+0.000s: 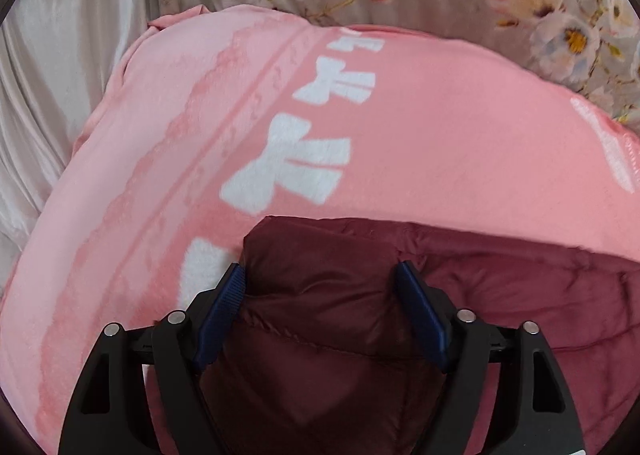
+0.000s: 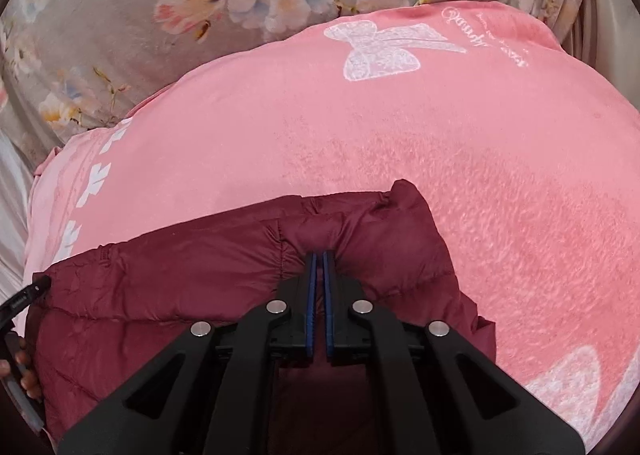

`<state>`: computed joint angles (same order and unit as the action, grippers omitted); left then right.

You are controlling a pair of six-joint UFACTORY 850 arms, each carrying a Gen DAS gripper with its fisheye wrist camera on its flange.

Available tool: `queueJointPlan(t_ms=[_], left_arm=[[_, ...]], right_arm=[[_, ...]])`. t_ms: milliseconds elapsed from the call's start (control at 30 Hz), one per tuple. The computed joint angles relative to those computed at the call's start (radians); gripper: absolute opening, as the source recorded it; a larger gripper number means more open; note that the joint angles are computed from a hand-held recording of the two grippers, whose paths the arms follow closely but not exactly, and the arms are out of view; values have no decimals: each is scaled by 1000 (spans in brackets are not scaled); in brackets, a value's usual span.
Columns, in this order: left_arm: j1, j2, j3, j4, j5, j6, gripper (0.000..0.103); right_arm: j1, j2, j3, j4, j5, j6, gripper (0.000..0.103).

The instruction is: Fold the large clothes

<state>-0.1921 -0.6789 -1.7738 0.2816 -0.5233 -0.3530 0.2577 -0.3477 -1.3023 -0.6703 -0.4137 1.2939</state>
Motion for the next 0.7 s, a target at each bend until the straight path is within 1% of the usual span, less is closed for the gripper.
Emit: queueJointPlan(t_ms=[67, 233, 367, 700], left_arm=[[-7, 2, 18, 52, 17, -48, 79], [-23, -2, 30, 153, 11, -135, 83], [-21, -5, 27, 144, 8, -131, 84], [-28, -9, 26, 191, 1, -167, 85]], right_arm=[[7, -11, -6, -27, -16, 16, 2], [10, -18, -4, -67, -18, 60, 2], [7, -14, 7, -71, -3, 75, 2], [5, -16, 6, -73, -2, 74, 2]])
